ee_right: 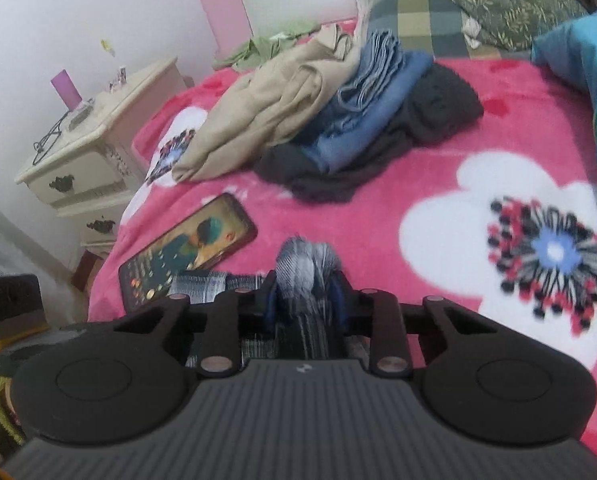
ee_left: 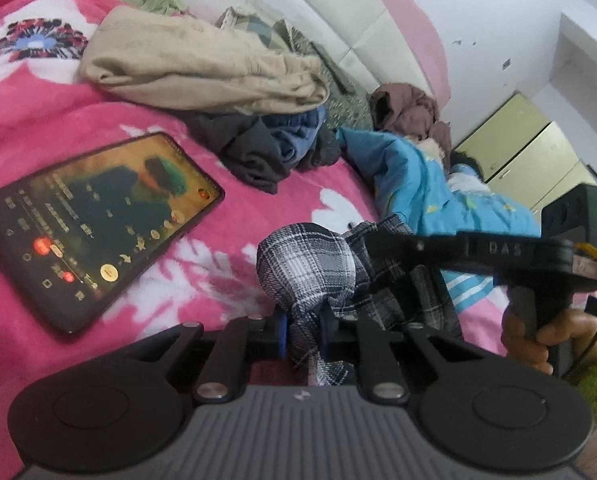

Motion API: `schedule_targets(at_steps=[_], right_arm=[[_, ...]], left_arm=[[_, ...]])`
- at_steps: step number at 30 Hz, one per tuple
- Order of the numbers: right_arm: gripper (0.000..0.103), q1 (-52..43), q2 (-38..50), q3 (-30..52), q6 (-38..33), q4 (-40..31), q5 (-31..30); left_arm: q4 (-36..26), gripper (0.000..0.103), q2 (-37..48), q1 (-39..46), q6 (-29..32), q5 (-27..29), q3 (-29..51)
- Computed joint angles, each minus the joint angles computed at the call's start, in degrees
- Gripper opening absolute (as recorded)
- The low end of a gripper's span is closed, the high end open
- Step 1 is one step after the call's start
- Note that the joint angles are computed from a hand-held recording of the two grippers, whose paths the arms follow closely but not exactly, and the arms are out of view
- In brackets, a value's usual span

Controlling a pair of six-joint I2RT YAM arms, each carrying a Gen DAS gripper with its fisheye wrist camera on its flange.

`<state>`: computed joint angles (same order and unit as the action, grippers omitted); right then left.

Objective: Fold clothes

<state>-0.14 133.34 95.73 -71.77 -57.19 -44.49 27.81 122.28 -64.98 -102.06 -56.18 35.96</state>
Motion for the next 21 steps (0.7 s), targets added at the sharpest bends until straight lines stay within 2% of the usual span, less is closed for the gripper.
schedule_targets(at_steps=[4,8,10,13,14,15,16,18,21], right_arm=[[0.02,1.8,3.2,-0.5,5.5,7.5,-0.7],[0.023,3.4,1.2,-7.2,12.7,19.2,1.5],[0.023,1.8,-2.8,-11.0,13.3,21.1,0.3],[0.046,-4.4,-13.7,-22.3,15.1,28.9,-3.4],[0.054,-6.8,-17.5,-26.3,16.5,32.3,-4.4],[0.058,-9.8,-22.0,-30.9,18.1,36.3,-4.9],[0.058,-13.0,-26.2,-35.1,19.2,39.6,-4.8],[0.058,-19.2,-32.0,-40.5,19.3,42.3,-5.2],[0.058,-29.2,-35.4,-44.2,15.2,39.5,-7.4]], left_arm=[[-0.1,0.015,0.3,0.6,-0.3,1.4,0.1],[-1.8,0.017,0.7,0.6,-1.0,1.8,0.9],[-2.2,0.021,0.3,0.4,-1.4,1.8,0.8],[-6.1,0.026,-0.7,-0.6,-3.7,1.0,1.4],[-7.9,0.033,-1.1,-1.0,-4.7,0.6,1.8],[-10.4,0.036,-1.3,-1.7,-6.1,0.0,2.4],[-13.0,0.041,-1.5,-2.4,-7.5,-0.6,3.2],[-17.7,0.042,-1.6,-3.7,-9.4,-1.3,4.7],[-22.9,0.043,-1.5,-5.8,-11.9,-1.9,6.8]])
